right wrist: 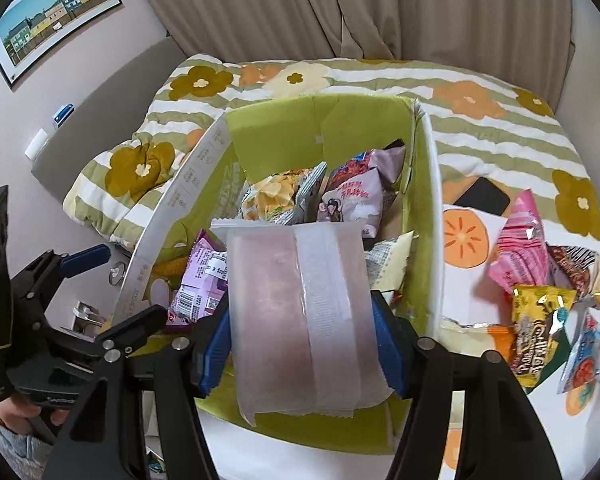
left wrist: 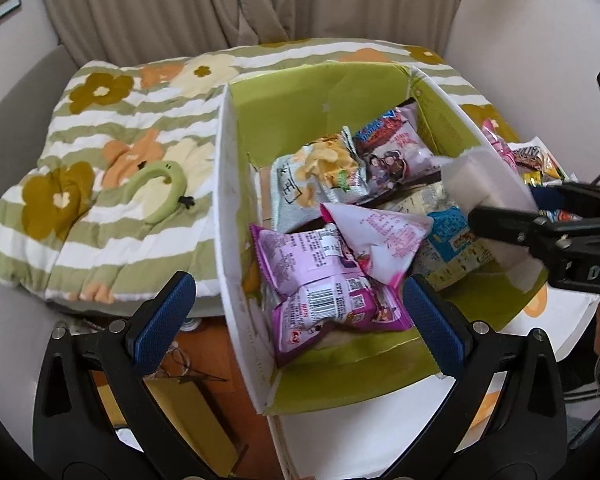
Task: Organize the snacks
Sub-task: 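Carry both pink bags over the box and open both tools to drop them, then move both tools from the box back to the snack pile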
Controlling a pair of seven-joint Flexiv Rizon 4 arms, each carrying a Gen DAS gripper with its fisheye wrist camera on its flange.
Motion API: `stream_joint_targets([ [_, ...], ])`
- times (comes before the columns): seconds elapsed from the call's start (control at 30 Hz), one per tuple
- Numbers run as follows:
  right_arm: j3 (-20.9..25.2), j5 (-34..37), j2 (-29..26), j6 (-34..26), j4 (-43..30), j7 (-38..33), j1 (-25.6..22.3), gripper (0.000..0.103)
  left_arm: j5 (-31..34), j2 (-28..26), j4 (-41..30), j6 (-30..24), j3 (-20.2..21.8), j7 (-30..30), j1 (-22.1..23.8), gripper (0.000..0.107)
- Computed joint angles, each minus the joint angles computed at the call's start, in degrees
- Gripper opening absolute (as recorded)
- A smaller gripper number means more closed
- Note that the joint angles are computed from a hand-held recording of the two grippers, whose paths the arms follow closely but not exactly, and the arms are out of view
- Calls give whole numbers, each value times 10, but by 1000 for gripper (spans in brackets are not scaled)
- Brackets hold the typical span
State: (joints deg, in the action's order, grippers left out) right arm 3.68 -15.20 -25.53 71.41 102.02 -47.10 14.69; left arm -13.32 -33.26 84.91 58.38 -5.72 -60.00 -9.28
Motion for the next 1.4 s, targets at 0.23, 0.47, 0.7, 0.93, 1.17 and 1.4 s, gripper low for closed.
stream_joint_targets([
  [0.23,-50,-25,-1,103,45,49,31,103,12,-4,1,1,11,-26,-6,103],
  [0.47,-37,-42,7,75,51,44,18,103,20,7,22,1,13,-43,-7,103],
  [0.7,-46,-74,36,83,73,51,29,103,20,47,64,33,14,-56,-5,103],
  [0.93,-99,-166,79,111,117,133,66,103,-8,93,119,71,-3,-48,4,103],
  [1.17,-180,-376,148,146,191,324,90,103,-55,120,153,102,-31,-5,7,103],
  [1.4,-176,-547,226,128,253,483,27,103,-102,128,160,125,-65,44,-10,103],
])
